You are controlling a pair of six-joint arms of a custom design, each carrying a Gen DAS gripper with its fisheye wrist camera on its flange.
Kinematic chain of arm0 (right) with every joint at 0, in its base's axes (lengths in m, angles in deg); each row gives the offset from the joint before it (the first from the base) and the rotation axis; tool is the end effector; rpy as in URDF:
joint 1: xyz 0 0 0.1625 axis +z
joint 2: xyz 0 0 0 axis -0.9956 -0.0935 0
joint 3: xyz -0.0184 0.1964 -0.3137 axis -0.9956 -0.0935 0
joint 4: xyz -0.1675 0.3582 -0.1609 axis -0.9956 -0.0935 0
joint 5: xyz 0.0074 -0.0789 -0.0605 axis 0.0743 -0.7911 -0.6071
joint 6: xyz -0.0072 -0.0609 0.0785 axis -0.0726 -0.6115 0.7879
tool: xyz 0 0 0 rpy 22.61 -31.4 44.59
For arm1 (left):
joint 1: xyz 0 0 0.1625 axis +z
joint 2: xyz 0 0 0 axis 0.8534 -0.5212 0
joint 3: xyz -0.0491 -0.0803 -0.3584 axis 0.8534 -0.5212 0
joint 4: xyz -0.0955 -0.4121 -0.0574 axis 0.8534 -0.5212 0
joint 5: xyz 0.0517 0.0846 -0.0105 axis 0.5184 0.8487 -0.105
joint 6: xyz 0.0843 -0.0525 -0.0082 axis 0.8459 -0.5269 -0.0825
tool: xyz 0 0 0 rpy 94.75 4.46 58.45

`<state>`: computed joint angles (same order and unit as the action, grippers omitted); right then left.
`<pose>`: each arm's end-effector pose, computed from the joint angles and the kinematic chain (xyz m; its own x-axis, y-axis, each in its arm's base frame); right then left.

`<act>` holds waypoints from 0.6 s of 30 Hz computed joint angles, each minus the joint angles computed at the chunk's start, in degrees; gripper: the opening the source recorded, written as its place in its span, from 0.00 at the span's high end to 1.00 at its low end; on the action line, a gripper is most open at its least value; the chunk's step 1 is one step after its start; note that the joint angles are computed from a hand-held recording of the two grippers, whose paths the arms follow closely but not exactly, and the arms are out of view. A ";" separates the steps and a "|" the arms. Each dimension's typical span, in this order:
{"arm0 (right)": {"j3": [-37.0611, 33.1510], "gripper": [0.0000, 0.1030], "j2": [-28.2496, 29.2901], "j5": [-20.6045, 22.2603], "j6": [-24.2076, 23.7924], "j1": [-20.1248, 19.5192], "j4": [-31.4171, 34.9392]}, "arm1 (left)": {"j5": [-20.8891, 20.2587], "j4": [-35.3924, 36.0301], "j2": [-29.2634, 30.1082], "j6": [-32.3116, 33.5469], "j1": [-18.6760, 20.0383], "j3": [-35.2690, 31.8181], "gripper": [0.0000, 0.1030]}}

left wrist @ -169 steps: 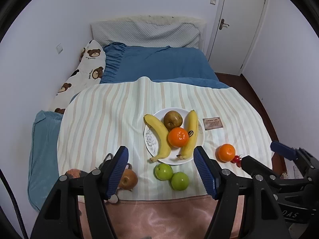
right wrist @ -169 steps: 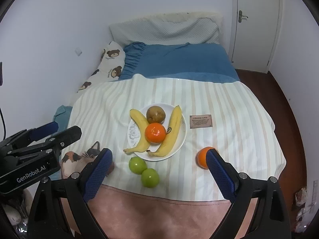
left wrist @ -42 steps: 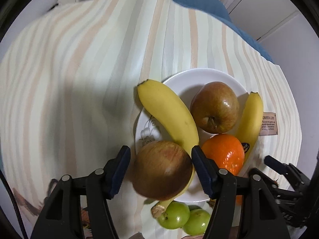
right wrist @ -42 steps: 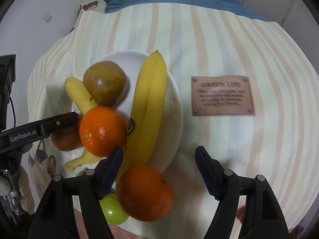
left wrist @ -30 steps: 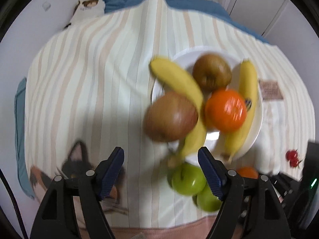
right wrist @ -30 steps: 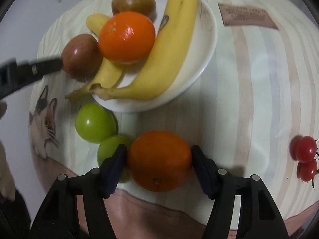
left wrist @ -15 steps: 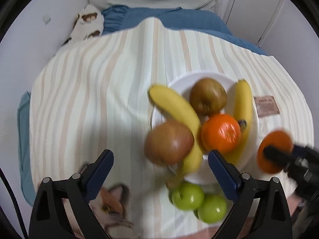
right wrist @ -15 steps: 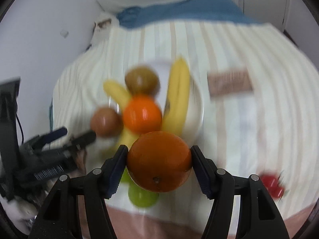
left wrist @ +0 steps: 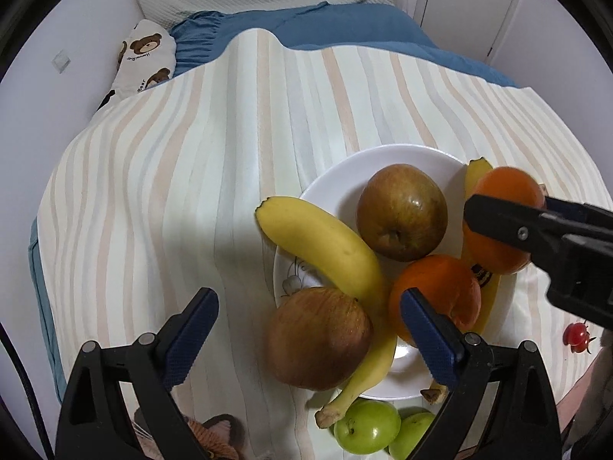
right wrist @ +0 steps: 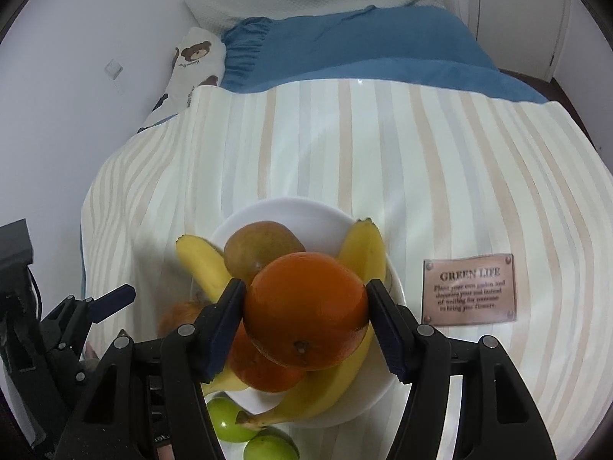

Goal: Organize fruits
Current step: 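Release the apple on the plate with the left gripper while the right gripper lowers the orange onto it, then open the right gripper and pull both grippers back from the plate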

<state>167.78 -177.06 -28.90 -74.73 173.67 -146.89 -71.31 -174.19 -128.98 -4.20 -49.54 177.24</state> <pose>0.0912 -0.3327 0.3204 -0.8384 -0.3438 0.4230 -0.4007 0.9148 -0.0506 -0.4099 -0.2403 -0.0119 -0.6663 -0.1487 -0.7307 0.1176 0.9467 -0.2999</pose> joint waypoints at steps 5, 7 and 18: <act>-1.58 0.34 0.75 1.46 1.27 -0.59 1.98 | -0.79 -2.15 -0.05 -0.08 0.65 1.16 0.06; -1.30 0.34 0.79 0.65 1.31 0.06 1.89 | -0.94 -2.63 0.00 -0.27 0.87 1.36 0.06; -1.66 0.26 0.99 -1.23 3.00 1.87 1.46 | -0.56 -1.52 -1.75 -2.41 0.43 1.80 0.06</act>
